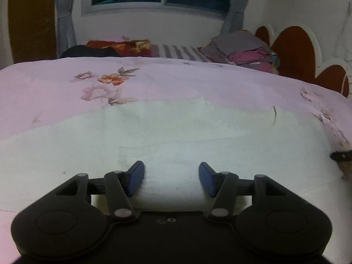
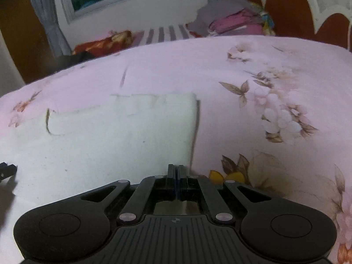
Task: Fold small clothes
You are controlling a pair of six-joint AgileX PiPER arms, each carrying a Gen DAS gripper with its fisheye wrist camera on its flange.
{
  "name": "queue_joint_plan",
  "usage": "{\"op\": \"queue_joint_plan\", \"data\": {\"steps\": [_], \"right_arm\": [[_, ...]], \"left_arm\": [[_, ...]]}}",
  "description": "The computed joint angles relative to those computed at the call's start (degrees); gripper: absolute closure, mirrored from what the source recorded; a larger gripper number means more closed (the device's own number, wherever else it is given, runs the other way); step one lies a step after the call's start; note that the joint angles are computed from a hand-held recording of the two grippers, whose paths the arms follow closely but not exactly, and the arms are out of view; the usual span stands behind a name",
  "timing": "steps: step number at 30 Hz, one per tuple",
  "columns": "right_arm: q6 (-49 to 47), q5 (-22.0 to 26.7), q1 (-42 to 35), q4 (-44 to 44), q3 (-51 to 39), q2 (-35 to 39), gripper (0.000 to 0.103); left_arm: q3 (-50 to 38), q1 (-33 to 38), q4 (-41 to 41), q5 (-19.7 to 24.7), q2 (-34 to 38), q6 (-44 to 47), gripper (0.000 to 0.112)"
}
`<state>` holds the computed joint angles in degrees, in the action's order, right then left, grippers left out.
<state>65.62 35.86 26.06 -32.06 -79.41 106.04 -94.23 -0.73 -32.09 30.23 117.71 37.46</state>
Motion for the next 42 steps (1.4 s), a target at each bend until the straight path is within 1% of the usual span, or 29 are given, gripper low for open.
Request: {"op": "queue_joint_plan", "data": {"steps": [1, 3, 4, 6, 8, 9, 10, 11, 13, 14, 16, 17, 18, 19, 21, 22, 24, 26, 27, 28, 29, 30, 31, 32, 33, 35, 37, 39, 42], "right_arm": [[0.2, 1.9, 0.5, 0.2, -1.0, -0.4, 0.103], [4.0, 1.3, 2.0, -2.9, 0.8, -2.9, 0.103], [5.0, 1.7, 2.4, -3.6, 1.3, -3.4, 0.103], [3.7, 2.2, 2.6, -1.4, 1.8, -3.0, 0.103], [5.6, 1.9, 3.0, -2.5, 3.1, -2.4, 0.103], [5.4, 3.2, 3.1, -1.8, 2.1, -2.3, 0.103], [6.2, 4.4, 3.6, -2.4, 1.6, -2.9, 0.103], [8.9, 4.6, 4.7, -5.2, 2.3, -3.9, 0.103], [12.7, 7.4, 7.5, -10.1, 2.3, -4.3, 0.103], [11.1, 8.7, 8.2, -9.2, 1.6, -3.0, 0.103], [10.6, 8.0, 8.1, -5.9, 2.0, -1.9, 0.103], [11.4, 8.5, 8.5, -5.8, 2.0, -2.4, 0.103], [13.3, 8.0, 8.8, -6.6, 2.7, -3.7, 0.103], [17.4, 6.3, 9.4, -9.4, 4.7, -5.5, 0.103], [20.8, 6.6, 10.3, -11.3, 5.5, -6.9, 0.103], [21.7, 7.4, 10.6, -11.3, 5.6, -7.2, 0.103], [24.2, 7.5, 11.1, -11.7, 6.6, -8.2, 0.103], [26.6, 9.4, 11.9, -12.7, 6.8, -8.5, 0.103], [28.4, 10.6, 12.5, -13.9, 7.0, -8.8, 0.103], [30.8, 11.5, 13.1, -15.4, 7.5, -9.1, 0.103], [32.3, 12.4, 13.5, -16.3, 7.7, -9.2, 0.102], [32.9, 13.5, 14.0, -16.5, 7.5, -9.2, 0.096], [33.3, 14.3, 14.3, -16.5, 7.2, -9.0, 0.085], [34.0, 15.4, 14.8, -17.0, 7.0, -8.9, 0.049], [35.5, 17.2, 15.8, -18.7, 6.5, -8.5, 0.034], [36.0, 18.5, 17.0, -20.2, 6.1, -8.5, 0.034], [36.0, 17.2, 16.8, -19.6, 6.0, -8.9, 0.035], [36.6, 16.6, 17.1, -19.6, 5.5, -8.9, 0.035], [35.3, 17.9, 17.8, -18.4, 2.6, -7.2, 0.035]], "left_arm": [[0.6, 0.1, -0.3, -0.4, -1.0, -0.7, 0.059], [3.6, 0.9, -5.7, -2.1, -2.9, 3.6, 0.057], [4.2, 1.0, -6.3, -2.1, -3.1, 4.5, 0.057], [3.9, 0.8, -2.5, -1.1, -2.1, 1.8, 0.058], [5.8, 0.6, -2.2, -3.1, -3.0, 2.1, 0.059], [7.1, 0.3, -1.0, -4.8, -4.1, 0.5, 0.058], [8.3, 0.3, -2.0, -5.8, -5.1, 0.9, 0.058], [8.9, 0.8, -4.9, -5.4, -5.6, 3.3, 0.056], [8.5, 0.9, -3.7, -3.4, -4.5, 3.9, 0.056], [9.8, 0.4, -3.7, -5.0, -5.0, 5.9, 0.056], [9.2, 1.5, -5.0, -3.0, -5.5, 5.2, 0.056], [9.3, 2.8, -8.4, -1.8, -6.0, 6.5, 0.055], [10.3, 3.9, -11.1, -2.0, -6.8, 7.7, 0.052], [11.2, 5.1, -12.0, -2.6, -7.5, 7.6, 0.049], [12.5, 8.3, -12.5, -2.9, -8.7, 5.8, 0.037], [13.0, 9.9, -12.4, -3.0, -9.2, 4.9, 0.035], [14.9, 13.4, -10.7, -5.3, -10.8, 2.6, 0.028], [14.7, 17.4, -9.8, -5.7, -10.8, 2.2, 0.029], [14.4, 19.3, -10.0, -5.6, -10.7, 2.1, 0.033], [13.1, 21.6, -9.7, -4.6, -9.9, 0.7, 0.034], [11.1, 24.1, -9.2, -2.9, -8.7, -1.1, 0.040], [9.4, 26.1, -9.1, -1.9, -7.5, -2.6, 0.051], [6.8, 28.3, -8.1, -0.5, -5.8, -5.5, 0.054], [4.0, 29.8, -6.0, 1.2, -4.3, -9.2, 0.056], [1.0, 31.1, -2.7, 2.2, -2.6, -14.2, 0.056], [-2.5, 33.3, -0.9, 2.5, -0.3, -19.9, 0.057], [-6.2, 35.7, -4.6, 3.9, 2.5, -20.3, 0.057], [-10.2, 37.0, -7.0, 5.4, 5.6, -21.5, 0.061], [-16.8, 37.9, -8.2, 7.8, 9.8, -25.9, 0.062]]}}
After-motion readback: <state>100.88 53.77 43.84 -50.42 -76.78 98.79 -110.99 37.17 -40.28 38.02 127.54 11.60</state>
